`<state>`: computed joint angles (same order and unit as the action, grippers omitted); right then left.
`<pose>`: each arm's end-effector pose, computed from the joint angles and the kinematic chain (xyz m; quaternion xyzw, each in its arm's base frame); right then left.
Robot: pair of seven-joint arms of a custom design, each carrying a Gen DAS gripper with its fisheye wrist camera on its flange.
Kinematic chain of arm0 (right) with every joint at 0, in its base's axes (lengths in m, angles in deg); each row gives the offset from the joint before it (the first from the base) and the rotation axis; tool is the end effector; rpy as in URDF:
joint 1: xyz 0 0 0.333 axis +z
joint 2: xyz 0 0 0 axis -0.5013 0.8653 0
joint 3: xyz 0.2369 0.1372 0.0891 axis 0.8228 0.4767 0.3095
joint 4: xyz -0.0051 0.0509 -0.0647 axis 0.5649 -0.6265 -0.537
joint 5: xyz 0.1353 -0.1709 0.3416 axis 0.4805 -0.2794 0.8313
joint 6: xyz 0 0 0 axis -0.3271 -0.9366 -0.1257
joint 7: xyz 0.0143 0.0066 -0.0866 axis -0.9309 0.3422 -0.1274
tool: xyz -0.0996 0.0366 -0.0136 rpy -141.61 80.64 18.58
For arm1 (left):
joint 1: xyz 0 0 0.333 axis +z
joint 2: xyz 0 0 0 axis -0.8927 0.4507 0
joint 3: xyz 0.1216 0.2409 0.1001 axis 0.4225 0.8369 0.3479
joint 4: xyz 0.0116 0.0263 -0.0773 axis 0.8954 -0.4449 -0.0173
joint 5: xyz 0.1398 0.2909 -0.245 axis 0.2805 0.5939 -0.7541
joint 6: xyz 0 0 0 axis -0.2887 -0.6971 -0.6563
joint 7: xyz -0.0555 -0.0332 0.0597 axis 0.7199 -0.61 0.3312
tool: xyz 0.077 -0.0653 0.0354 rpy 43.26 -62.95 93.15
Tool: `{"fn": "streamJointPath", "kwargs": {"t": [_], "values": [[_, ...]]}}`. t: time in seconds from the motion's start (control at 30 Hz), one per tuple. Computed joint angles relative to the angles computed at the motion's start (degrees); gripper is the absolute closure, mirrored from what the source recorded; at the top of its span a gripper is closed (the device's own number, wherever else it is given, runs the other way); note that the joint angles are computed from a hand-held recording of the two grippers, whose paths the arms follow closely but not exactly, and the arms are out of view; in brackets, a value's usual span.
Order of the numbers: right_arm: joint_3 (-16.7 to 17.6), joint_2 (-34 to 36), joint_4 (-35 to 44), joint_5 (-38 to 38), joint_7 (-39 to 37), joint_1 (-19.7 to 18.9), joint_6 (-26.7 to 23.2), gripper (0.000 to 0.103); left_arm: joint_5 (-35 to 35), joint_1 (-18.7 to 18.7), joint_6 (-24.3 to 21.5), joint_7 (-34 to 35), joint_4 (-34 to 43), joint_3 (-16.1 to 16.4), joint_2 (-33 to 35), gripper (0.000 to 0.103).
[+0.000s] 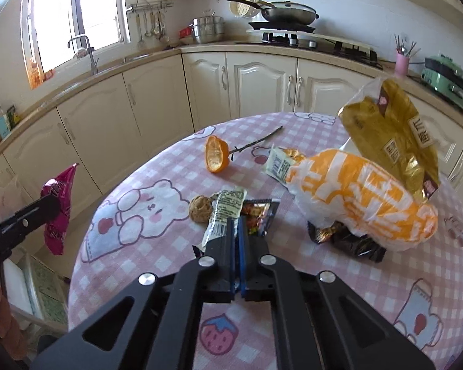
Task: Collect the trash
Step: 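Grasp the white snack wrapper with the right gripper, then carry both wrappers over the blue bucket and open both grippers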
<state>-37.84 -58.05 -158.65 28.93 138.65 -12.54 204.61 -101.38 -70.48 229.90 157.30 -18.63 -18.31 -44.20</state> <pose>0.6540 0.1870 0.4799 -0.5870 0.7061 -0.2792 0.2809 0.6857 -0.2533 0.4841 -0.5693 0.6886 -0.4298 0.1301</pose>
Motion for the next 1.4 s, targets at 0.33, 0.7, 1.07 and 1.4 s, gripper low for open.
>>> {"fn": "streamJointPath", "kwargs": {"t": [0.33, 0.7, 1.07, 1.4], "values": [[0.14, 3.12, 4.39, -1.41, -0.5, 0.63, -2.94, 0.075, 0.0, -0.16, -0.16, 0.63, -0.7, 0.08, -0.62, 0.067], [0.23, 6.63, 7.31, 10.88, -8.67, -0.34, -1.52, 0.092, 0.29, -0.31, -1.29, 0.67, 0.33, 0.03, 0.14, 0.067], [-3.45, -0.12, 0.06, -0.91, 3.46, 3.4, 5.91, 0.099, -4.46, 2.24, -0.64, 4.59, -2.26, -2.14, -2.04, 0.067], [6.7, 6.13, 8.83, 13.83, -15.15, 2.01, 9.84, 0.099, 3.32, 0.22, 0.76, -5.78, -9.45, 7.22, -7.56, 0.067]]}}
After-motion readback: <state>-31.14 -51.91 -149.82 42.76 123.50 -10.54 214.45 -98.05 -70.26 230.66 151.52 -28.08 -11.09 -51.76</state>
